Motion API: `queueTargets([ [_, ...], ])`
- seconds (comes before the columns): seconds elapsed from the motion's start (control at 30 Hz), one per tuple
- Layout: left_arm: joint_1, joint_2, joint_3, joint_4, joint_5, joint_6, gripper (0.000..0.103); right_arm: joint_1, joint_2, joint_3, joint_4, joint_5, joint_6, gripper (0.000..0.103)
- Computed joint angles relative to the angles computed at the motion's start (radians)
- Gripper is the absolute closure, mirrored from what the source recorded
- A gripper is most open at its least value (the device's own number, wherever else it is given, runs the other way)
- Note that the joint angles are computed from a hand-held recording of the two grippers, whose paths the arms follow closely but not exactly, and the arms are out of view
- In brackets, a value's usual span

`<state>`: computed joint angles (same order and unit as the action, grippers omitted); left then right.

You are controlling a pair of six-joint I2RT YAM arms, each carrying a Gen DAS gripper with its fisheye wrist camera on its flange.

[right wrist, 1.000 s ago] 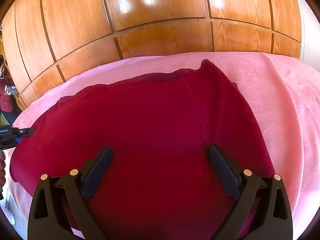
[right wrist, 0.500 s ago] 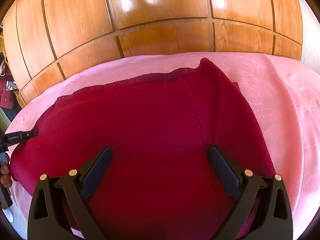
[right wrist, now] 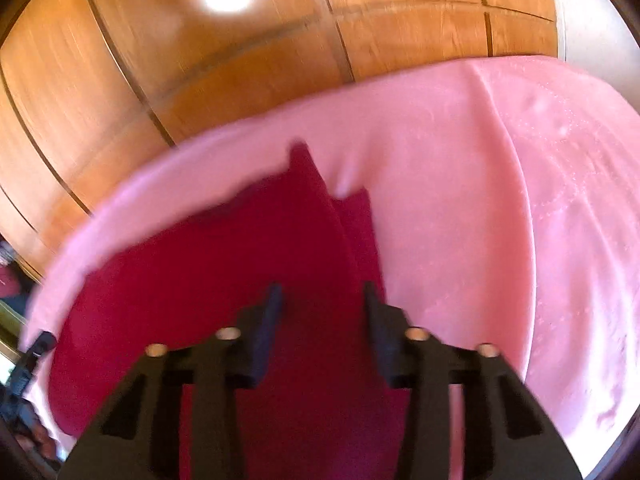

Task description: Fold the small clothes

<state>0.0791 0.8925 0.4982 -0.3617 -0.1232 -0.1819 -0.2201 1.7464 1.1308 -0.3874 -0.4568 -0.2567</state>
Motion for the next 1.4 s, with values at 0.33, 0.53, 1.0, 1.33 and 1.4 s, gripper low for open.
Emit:
queueTargets([
  [0.33, 0.021, 0.002, -0.02, -0.021, 0.011, -0.052, 0.057, -0.113, 0.09, 0.094, -0.144, -0.198, -0.032, 0.029],
  [0.53, -0.122, -0.024, 0.02, -0.051, -0.028, -0.098, 0.057, -0.175, 0.102, 0.093, -0.298, -0.313, -0.206, 0.023],
  [1.0, -0.307, 0.075, 0.022, -0.014, -0.085, -0.16, 0.057, -0.209, 0.123, 0.125, -0.453, -0.373, -0.282, 0.068],
  [1.33, -0.239, 0.085, 0.003, 0.023, 0.0, -0.126, 0.057, -0.185, 0.013, 0.154, -0.598, -0.422, -0.319, 0.075],
  [1.4, -0.225, 0.079, 0.002, 0.022, 0.022, -0.127, 0.057, -0.163, -0.029, 0.174, -0.664, -0.466, -0.345, 0.075],
])
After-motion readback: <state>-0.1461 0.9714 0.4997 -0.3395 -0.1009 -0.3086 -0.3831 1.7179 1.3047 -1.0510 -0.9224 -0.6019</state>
